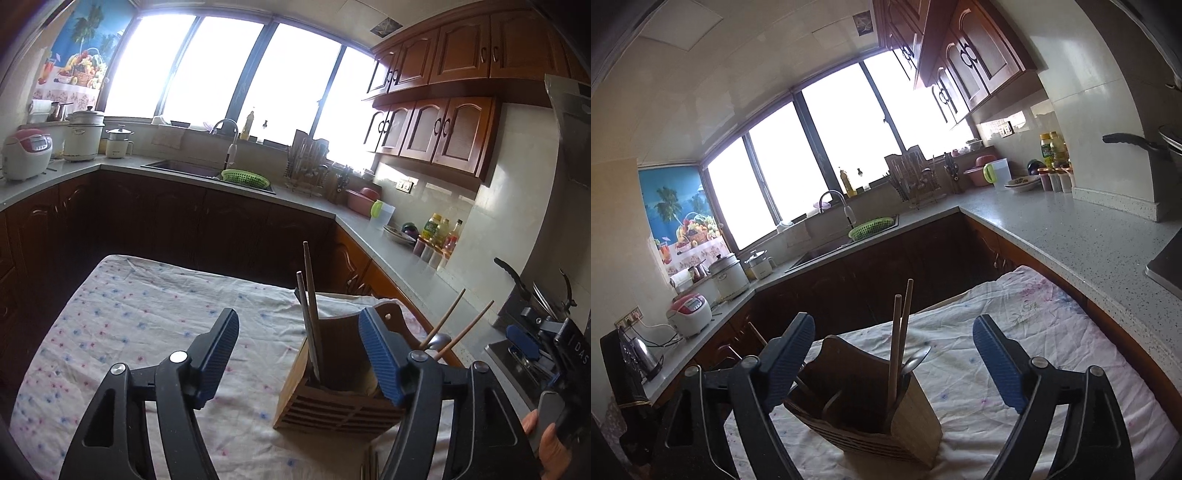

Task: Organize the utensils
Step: 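Insert both chopsticks into the caddy and open both tools, then move both open tools down to the chopsticks lying on the cloth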

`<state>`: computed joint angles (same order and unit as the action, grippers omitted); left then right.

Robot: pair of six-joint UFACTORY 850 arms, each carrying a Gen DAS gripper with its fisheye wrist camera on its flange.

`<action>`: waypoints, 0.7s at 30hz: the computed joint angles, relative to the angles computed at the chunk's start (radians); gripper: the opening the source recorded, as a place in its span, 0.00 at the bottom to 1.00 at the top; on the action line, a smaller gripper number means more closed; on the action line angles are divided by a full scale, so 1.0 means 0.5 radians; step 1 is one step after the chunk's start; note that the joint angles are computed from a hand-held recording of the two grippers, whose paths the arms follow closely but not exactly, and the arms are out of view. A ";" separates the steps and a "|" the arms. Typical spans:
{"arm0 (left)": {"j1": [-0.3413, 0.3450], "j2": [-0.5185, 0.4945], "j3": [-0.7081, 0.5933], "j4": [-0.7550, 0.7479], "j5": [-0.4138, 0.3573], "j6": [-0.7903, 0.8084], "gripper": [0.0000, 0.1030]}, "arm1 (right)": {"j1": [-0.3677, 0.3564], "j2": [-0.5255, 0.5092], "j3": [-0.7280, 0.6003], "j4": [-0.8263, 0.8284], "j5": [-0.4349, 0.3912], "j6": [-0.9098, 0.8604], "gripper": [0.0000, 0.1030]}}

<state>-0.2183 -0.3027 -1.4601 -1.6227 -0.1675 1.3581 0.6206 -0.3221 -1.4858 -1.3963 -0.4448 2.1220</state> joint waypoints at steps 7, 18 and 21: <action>0.018 0.227 0.285 -0.001 -0.052 0.030 0.76 | 0.062 0.140 0.135 -0.049 -0.040 0.090 0.97; 0.076 0.501 0.581 0.622 -0.226 -0.542 0.76 | 0.176 0.357 0.418 0.127 -0.088 0.107 0.97; 0.077 0.557 0.644 0.723 -0.247 -0.649 0.76 | 0.202 0.412 0.498 0.192 -0.093 0.110 0.97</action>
<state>-0.1800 -0.0240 -1.1382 -1.2610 -0.2907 1.0333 0.7218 -0.1162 -1.2368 -1.3004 -0.4913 2.1770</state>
